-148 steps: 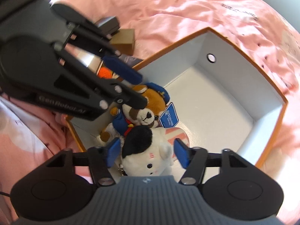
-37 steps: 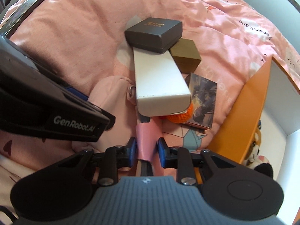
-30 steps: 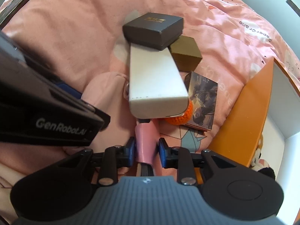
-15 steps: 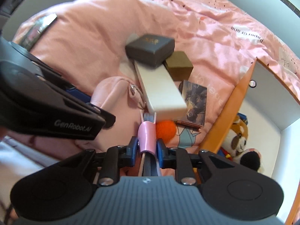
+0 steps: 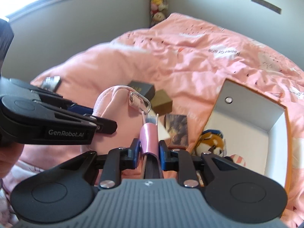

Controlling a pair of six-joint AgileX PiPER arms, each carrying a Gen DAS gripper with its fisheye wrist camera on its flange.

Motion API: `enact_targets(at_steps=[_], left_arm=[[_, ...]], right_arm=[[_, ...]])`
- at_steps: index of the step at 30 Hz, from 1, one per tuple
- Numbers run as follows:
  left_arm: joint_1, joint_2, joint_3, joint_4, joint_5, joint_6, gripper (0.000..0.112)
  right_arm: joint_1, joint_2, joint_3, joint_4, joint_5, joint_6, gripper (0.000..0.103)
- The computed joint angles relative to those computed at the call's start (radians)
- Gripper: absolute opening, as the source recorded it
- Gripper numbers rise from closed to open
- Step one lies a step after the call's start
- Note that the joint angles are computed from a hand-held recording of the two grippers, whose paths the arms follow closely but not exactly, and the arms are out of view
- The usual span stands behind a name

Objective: Organize objects
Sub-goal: 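Lift the pink pouch with both tools and carry it over the box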

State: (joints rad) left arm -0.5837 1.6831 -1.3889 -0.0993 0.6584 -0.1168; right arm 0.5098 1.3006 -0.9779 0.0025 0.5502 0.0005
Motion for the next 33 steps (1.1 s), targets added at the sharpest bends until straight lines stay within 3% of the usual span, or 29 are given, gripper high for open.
enact_targets(at_steps=[14,19,23,27,33], left_arm=[[-0.078,0.031,-0.123,-0.036,-0.063,0.023,0.032],[-0.113,0.099,-0.221,-0.138,-0.062,0.113,0.032],[-0.120,0.198,-0.338,-0.280,-0.006,0.203,0.032],[-0.125,0.328,-0.493,-0.378,0.092,0.230,0.032],[-0.141,0.515,-0.715,-0.419,0.214,0.191,0.032]], right_arm=[[-0.183,-0.161,0.032,0.015,-0.017,0.047,0.022],[-0.290,-0.177,0.041,0.026,-0.016,0.033,0.023],[-0.387,-0.176,0.057,0.061,-0.015,-0.005,0.023],[-0.518,-0.146,0.063,0.193,-0.005,-0.128,0.023],[-0.690,-0.058,0.059,0.412,0.021,-0.299,0.023]])
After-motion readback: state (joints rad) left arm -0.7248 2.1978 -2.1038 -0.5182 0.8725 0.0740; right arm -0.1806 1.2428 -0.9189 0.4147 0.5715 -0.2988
